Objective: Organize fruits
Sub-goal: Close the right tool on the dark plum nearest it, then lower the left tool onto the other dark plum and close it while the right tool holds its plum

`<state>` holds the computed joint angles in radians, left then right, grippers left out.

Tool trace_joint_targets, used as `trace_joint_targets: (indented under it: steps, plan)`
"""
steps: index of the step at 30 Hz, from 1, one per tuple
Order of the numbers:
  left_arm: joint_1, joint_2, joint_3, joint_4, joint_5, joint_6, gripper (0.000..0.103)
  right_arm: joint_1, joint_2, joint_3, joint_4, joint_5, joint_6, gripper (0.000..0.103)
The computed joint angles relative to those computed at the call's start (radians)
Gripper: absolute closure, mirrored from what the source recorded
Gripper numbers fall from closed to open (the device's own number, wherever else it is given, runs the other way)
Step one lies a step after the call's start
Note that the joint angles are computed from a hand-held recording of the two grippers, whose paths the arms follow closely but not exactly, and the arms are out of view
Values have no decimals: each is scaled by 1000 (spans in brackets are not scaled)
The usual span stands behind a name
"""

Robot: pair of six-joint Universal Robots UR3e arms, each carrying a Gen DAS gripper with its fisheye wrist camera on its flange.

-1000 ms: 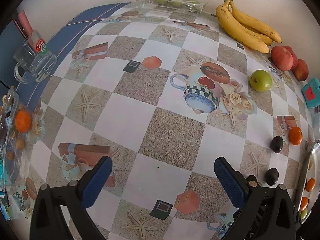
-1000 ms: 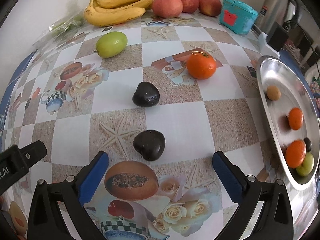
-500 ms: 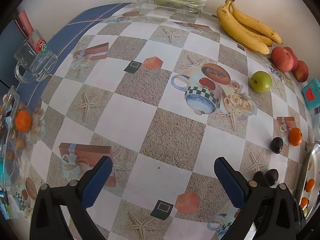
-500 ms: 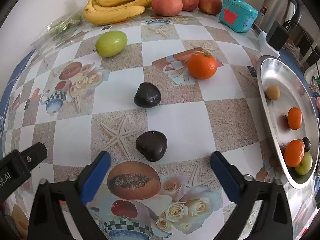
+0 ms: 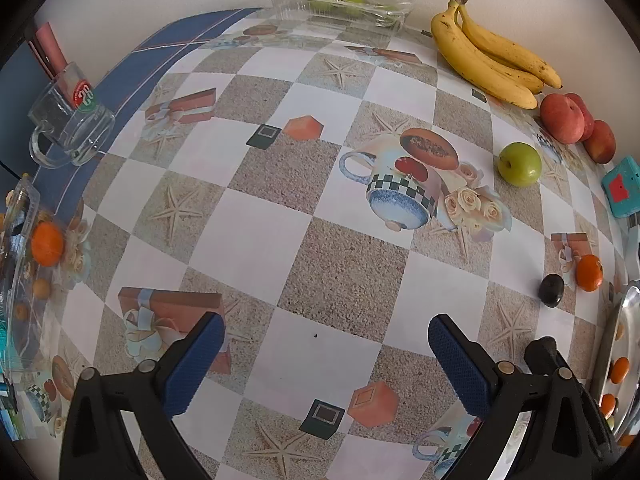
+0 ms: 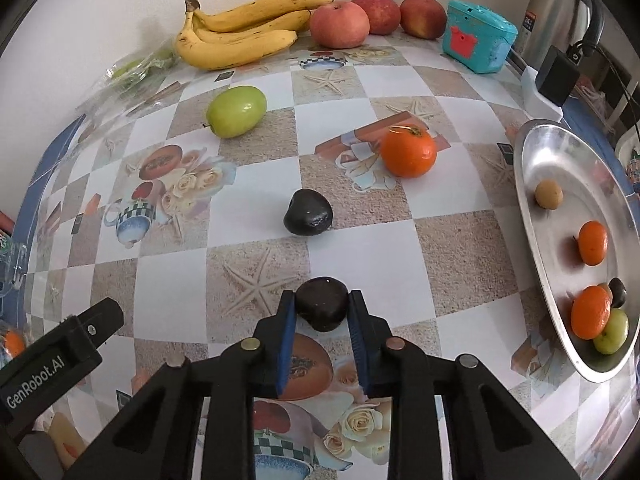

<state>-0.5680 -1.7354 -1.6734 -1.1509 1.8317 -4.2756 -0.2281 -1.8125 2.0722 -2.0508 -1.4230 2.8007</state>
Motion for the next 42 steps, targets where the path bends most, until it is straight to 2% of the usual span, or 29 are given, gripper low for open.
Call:
trace_joint_targets:
  steps: [3,10,18,22,24,28,30,36,42]
  plan:
    - [-4,-1,2,7,4,1,0,-38,-13,-24,54,62,-24,76]
    - [-5,-8,1,68,-20,23,0,-71,-62,-61,75,105,-56,76]
    - [-24,-66,57,153,-28,29,0,-126,-48,-93,66,83,-77,76]
    - [-46,-131,135,192,-22,66,2,-165,-49,-105,49,74,-105,76]
    - [-56,-170,184,205,-29,92,10,-201,-51,-120,65,91,-122,76]
    - [-81,-267,314,217,-42,146,17,-274,-49,-149,87,116,-146,76]
    - [-94,-321,391,213,-38,178,27,-305,-53,-152,93,128,-161,76]
    - [-103,-434,535,181,-45,222,49,-375,-45,-164,107,155,-196,76]
    - [-114,-511,633,160,-40,244,58,-418,-24,-185,135,172,-206,76]
